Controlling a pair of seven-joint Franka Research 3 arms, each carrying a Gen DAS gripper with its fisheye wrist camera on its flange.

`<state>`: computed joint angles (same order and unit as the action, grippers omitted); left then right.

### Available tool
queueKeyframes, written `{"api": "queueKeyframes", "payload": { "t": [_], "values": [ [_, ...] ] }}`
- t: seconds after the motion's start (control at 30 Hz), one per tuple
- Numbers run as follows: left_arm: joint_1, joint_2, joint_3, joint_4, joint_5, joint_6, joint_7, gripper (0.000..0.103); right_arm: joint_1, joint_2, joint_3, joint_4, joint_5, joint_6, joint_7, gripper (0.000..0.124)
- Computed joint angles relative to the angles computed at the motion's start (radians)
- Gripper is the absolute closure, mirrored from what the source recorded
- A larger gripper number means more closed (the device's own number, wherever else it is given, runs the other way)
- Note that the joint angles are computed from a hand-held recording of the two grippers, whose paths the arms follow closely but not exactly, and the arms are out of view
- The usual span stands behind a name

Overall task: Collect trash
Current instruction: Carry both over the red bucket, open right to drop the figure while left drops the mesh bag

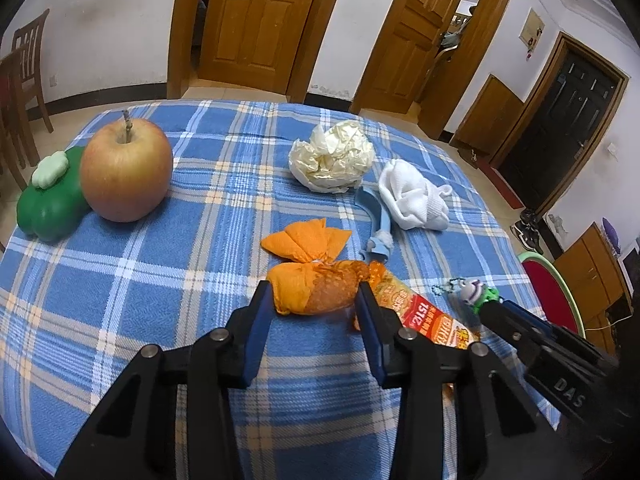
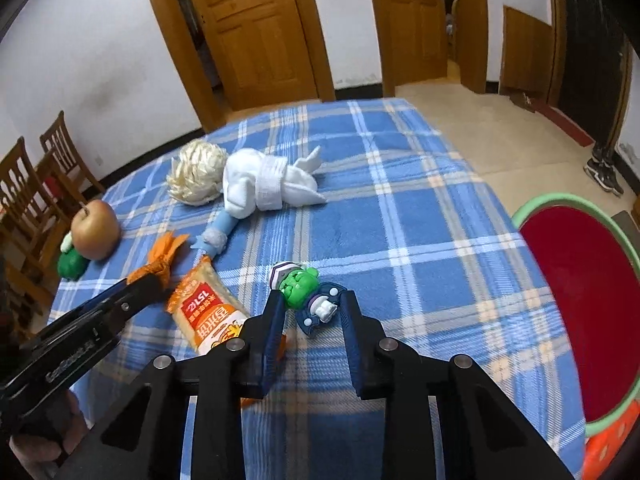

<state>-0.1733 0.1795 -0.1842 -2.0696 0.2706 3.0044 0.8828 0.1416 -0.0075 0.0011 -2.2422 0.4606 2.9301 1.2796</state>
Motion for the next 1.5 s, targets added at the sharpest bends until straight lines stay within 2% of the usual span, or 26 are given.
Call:
{"api": "queueKeyframes", "payload": {
  "t": [0.2, 0.33, 0.6, 0.93, 1.33, 1.5],
  "values": [
    [-0.016, -0.024, 0.012, -0.009, 0.041, 0.000, -0.034, 0.064, 0.005, -0.074, -0.020, -0.048, 0.141, -0.013, -0.108, 0.095],
    [-0.044, -0.051, 0.033, -0.016, 0.126, -0.007, -0.108, 0.064, 0.013, -0.119, -0.040, -0.080, 0.204, -0.003, -0.146, 0.095],
    [-0.044, -0.097, -0.011, -0.036, 0.114, -0.016, -0.097, 0.064, 0.021, -0.202, -0.086, -0.133, 0.301, -0.004, -0.203, 0.095],
    [-0.082, -0.109, -0.040, -0.008, 0.124, -0.019, -0.088, 0.064, -0.007, -0.287, -0.139, -0.193, 0.324, 0.021, -0.207, 0.095],
    [-0.163, -0.024, -0.067, 0.134, 0.145, -0.114, -0.033, 0.064, -0.052, -0.299, -0.212, -0.209, 0.359, 0.023, -0.212, 0.095],
    [-0.194, 0.028, -0.076, 0.200, 0.143, -0.137, 0.005, 0.064, -0.094, -0.277, -0.211, -0.215, 0.355, 0.039, -0.194, 0.095]
  ]
}}
